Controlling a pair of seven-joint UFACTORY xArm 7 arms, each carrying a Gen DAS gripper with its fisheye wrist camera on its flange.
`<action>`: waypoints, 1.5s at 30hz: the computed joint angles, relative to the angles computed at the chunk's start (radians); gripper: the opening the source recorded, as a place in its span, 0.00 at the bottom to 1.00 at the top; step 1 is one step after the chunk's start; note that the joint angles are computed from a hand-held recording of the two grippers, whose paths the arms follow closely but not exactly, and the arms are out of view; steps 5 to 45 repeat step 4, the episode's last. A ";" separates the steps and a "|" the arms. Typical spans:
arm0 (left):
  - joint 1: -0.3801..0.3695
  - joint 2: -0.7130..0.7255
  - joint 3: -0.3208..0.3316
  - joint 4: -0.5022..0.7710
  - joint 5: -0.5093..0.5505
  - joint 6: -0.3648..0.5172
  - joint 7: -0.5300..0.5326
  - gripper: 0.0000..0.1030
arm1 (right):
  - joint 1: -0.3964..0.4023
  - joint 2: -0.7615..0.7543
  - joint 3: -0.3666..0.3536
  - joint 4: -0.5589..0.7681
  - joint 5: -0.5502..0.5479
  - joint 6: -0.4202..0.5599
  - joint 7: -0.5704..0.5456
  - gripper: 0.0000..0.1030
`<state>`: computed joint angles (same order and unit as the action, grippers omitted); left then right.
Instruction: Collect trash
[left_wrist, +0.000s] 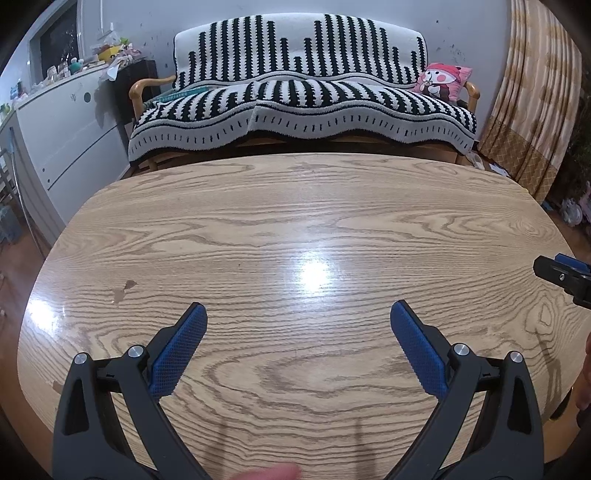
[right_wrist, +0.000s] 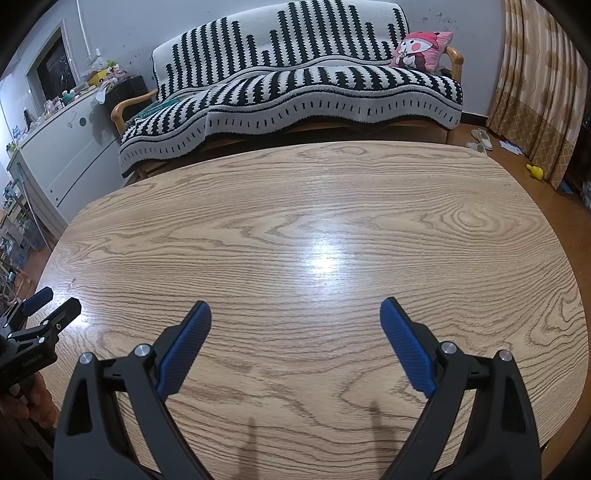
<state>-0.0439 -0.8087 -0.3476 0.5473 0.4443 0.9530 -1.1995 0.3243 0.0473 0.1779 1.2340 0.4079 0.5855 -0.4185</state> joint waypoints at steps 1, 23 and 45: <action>-0.001 0.000 0.003 -0.001 -0.002 -0.002 0.001 0.94 | 0.000 0.001 0.000 0.001 -0.002 0.000 0.003 0.87; 0.001 0.002 0.010 -0.002 -0.005 -0.006 0.003 0.94 | -0.001 0.007 -0.001 -0.002 -0.008 -0.007 0.006 0.87; 0.001 0.002 0.010 -0.002 -0.005 -0.006 0.003 0.94 | -0.001 0.007 -0.001 -0.002 -0.008 -0.007 0.006 0.87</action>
